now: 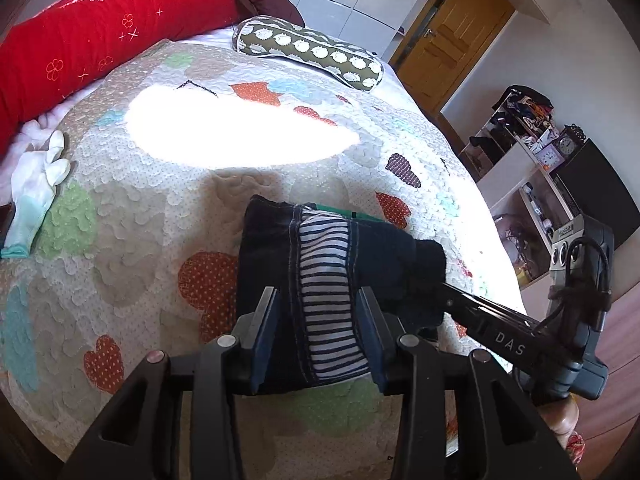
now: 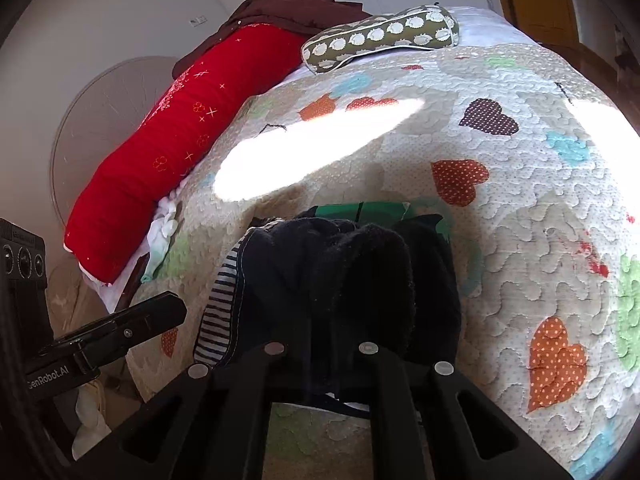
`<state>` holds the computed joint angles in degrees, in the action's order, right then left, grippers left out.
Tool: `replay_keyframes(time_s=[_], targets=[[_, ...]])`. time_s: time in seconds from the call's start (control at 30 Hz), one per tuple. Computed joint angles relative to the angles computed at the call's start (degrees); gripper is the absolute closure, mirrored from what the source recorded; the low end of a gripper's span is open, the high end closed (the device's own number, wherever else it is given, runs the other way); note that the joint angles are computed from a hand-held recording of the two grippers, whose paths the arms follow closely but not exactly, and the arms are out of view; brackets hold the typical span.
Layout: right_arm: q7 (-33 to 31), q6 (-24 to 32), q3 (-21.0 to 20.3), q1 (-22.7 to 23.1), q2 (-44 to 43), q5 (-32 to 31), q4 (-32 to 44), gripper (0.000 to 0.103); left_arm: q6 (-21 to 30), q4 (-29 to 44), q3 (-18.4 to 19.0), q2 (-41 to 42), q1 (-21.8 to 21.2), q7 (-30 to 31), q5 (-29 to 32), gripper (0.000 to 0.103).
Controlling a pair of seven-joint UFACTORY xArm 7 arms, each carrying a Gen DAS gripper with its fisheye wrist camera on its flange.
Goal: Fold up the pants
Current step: 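Fold the cuff end over the bundle with the left gripper while the right gripper holds it, then open both grippers and lift them off the folded navy pants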
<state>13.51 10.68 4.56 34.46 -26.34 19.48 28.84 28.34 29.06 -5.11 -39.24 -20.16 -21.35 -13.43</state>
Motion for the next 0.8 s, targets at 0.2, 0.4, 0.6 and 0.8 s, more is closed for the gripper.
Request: replay_keyframes(time_s=[0.2, 0.4, 0.6, 0.8], targets=[[5.07, 4.70, 1.14, -6.73, -3.28, -3.70, -2.52, 0.093, -1.36, 2.18, -0.17, 8.41, -1.94, 1.17, -1.13, 0.064], [7.79, 4.08, 3.42, -8.78, -8.03, -4.87, -4.30, 0.080, -0.28, 2.78, -2.82, 12.00, -0.10, -1.49, 1.89, 0.064], [5.02, -4.57, -6.27, 4.95, -6.84, -1.36, -3.83, 0.080, -0.03, 2.05, -0.99, 10.65, -1.31, -0.38, -0.29, 0.064], [3.24, -3.90, -8.73, 5.54, 5.03, 4.88, -0.04, 0.081, 1.86, 0.42, -2.33, 5.29, -0.25, -1.52, 1.20, 0.064]])
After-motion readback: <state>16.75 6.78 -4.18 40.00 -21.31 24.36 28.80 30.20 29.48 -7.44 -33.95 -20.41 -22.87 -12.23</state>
